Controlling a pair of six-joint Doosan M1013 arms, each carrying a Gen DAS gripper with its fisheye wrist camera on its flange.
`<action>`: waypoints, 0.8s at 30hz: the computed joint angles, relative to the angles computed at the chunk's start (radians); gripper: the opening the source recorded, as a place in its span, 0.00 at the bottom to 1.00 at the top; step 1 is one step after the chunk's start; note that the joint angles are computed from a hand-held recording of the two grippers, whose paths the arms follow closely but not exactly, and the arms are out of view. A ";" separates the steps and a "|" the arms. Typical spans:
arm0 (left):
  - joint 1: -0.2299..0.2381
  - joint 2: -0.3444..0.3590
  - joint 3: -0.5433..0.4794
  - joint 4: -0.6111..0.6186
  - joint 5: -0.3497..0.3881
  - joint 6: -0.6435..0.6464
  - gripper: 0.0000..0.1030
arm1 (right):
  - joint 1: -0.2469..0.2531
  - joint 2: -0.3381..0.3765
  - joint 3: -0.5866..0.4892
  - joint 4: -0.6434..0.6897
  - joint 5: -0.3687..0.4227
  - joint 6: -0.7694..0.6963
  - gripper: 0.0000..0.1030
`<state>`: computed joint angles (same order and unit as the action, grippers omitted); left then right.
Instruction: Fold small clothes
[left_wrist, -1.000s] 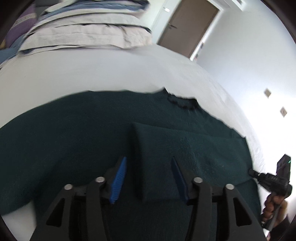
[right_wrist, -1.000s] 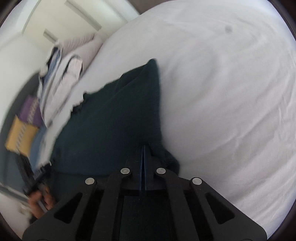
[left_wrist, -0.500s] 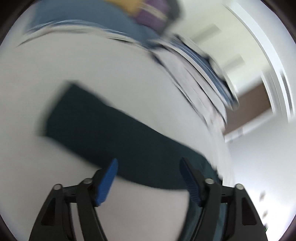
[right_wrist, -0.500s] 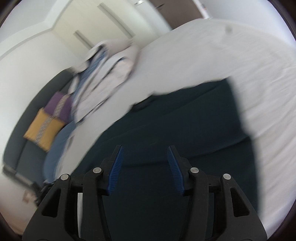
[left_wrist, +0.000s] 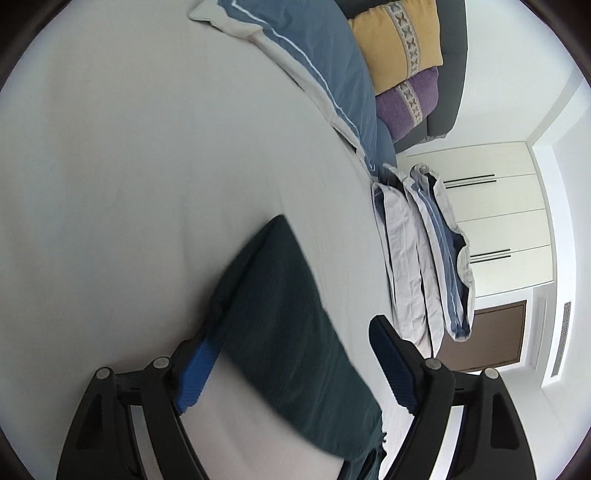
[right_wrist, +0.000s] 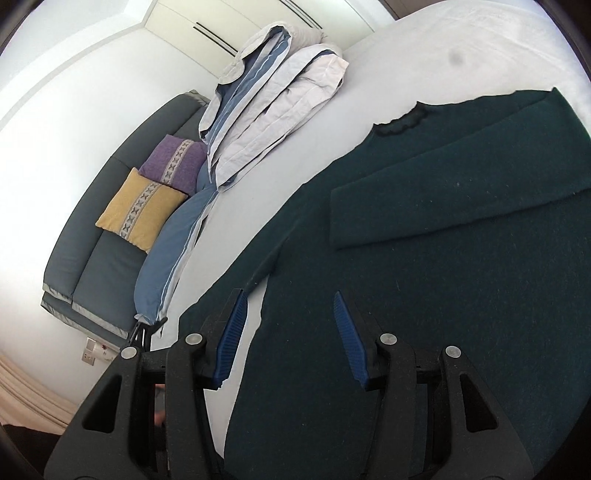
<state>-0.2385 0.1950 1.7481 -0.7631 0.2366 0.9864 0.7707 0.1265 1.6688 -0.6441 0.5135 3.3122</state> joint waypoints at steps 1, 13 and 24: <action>0.005 0.009 -0.010 0.004 0.013 -0.005 0.63 | -0.006 -0.013 0.016 0.001 -0.006 0.001 0.47; -0.123 0.075 -0.265 0.528 0.218 -0.115 0.08 | -0.009 -0.118 0.161 -0.155 0.036 0.224 0.47; -0.447 0.291 -0.663 0.652 0.467 0.277 0.08 | 0.036 -0.261 0.331 -0.367 0.172 0.555 0.47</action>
<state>-0.6855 0.4860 1.0853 -0.1111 0.7037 1.2631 0.8062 -0.1346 2.0002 -1.0115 0.6855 3.8667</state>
